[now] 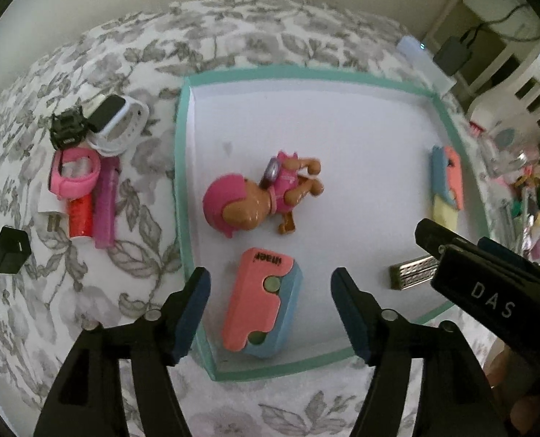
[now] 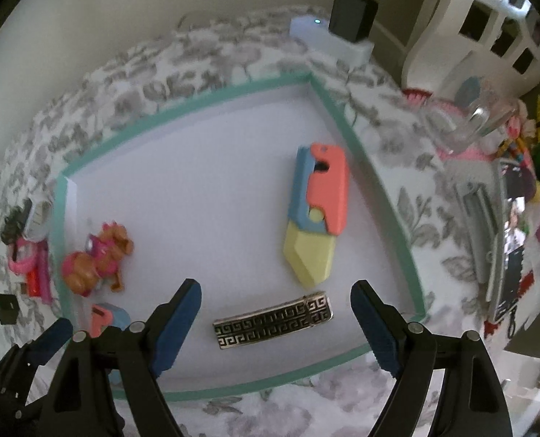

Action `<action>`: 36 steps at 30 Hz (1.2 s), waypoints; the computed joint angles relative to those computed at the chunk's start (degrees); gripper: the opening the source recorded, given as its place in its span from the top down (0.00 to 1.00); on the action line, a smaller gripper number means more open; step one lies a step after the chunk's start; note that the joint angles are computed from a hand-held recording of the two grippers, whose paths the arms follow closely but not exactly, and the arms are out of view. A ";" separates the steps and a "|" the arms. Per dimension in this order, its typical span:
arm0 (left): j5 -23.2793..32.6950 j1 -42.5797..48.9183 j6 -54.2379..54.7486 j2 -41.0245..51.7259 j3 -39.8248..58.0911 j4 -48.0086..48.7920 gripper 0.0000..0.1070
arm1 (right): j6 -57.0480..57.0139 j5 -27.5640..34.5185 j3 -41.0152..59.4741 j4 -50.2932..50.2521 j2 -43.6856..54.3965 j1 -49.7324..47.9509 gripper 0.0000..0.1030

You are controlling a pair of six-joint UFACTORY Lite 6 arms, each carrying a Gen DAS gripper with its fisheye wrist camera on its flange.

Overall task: Organize rigid objects
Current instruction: 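Lift both open tools away from the tray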

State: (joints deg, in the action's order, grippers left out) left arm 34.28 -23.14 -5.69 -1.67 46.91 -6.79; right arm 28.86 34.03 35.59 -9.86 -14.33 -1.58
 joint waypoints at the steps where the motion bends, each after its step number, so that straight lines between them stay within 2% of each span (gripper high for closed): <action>1: 0.22 0.48 0.12 -0.63 0.18 0.01 0.22 | 1.07 0.52 0.42 -0.55 -0.73 0.57 0.16; 6: 1.33 4.44 1.81 -3.56 1.43 -1.29 0.19 | 3.14 3.00 2.41 -1.72 -4.18 1.19 0.16; 12: 0.15 8.82 -2.79 -6.36 0.65 2.42 0.17 | 6.17 4.03 2.11 -3.57 -6.88 2.89 0.16; 14: -0.03 10.72 -2.73 -6.95 0.67 2.27 0.15 | 6.99 3.83 2.13 -4.23 -6.45 3.66 0.12; 15: 0.08 12.45 -1.88 -7.12 0.96 1.74 0.09 | 7.26 3.54 2.16 -4.38 -6.11 4.24 0.10; 17: -0.06 15.76 0.54 -7.65 1.11 0.19 0.05 | 7.62 3.18 2.22 -4.53 -5.49 5.21 0.10; 19: 0.19 18.68 2.91 -7.55 1.79 -0.95 0.05 | 8.99 2.90 2.32 -5.26 -4.93 6.78 0.10; 23: 0.80 24.70 6.94 -6.31 3.42 -2.31 0.05 | 11.77 2.02 2.73 -6.12 -3.78 11.43 0.03; 28: 1.79 32.80 11.28 -4.33 5.29 -3.60 0.05 | 13.29 0.30 3.92 -6.03 -1.87 16.53 0.01; 36: 4.40 51.28 25.88 2.56 10.89 -15.76 0.05 | 17.65 -1.53 6.70 -7.29 1.55 22.91 0.00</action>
State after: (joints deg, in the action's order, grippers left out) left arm 38.69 28.14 20.20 0.89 57.80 -22.55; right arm 46.51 32.50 42.29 -17.16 -12.78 21.33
